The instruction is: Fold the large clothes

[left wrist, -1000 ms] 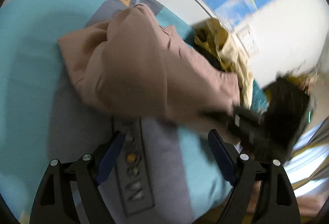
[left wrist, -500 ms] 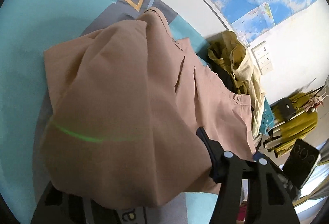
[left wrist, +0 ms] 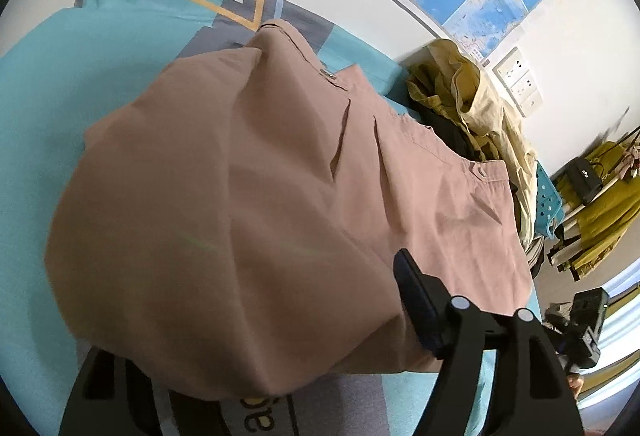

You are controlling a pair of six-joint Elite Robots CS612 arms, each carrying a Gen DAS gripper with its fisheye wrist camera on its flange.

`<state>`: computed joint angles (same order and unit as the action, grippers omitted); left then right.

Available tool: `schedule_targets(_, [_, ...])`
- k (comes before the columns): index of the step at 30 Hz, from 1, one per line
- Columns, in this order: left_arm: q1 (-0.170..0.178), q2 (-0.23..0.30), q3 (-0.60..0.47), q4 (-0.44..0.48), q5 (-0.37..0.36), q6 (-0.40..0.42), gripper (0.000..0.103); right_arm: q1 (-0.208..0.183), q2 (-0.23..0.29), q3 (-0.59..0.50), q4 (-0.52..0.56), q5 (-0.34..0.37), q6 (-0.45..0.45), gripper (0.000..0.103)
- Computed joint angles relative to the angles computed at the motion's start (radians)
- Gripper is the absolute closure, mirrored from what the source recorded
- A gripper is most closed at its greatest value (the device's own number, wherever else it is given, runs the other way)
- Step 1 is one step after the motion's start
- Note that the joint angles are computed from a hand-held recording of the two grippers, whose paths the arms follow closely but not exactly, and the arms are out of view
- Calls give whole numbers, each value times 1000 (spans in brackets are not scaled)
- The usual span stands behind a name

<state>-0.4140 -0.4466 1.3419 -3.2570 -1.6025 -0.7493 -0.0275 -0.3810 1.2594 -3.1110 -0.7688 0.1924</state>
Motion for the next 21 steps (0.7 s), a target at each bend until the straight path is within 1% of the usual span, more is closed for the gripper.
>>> schedule_targets(2, [-2,1,-5,9,3,6,27,4,9,-17,16,-1,-15,22])
schedule_targets(7, [-6,3,-14,20,7,21,21,25,36,-77,16,-37,-10,22])
schedule_targets(14, [-8,7,-26,37,15,39,17,51,95,-207,63,-17,-7,22])
schedule_targets(16, [-7,6,-30,51,14,42,16,55,109,-243,97,3,-25,21])
schedule_targets(19, [-5,7,-47,85,-3,53,9,62,131,-303,154,16,-36,21])
schedule_targets(21, [-7,7,-63,127,15,64,9,67,150,-351,196,31,-47,21])
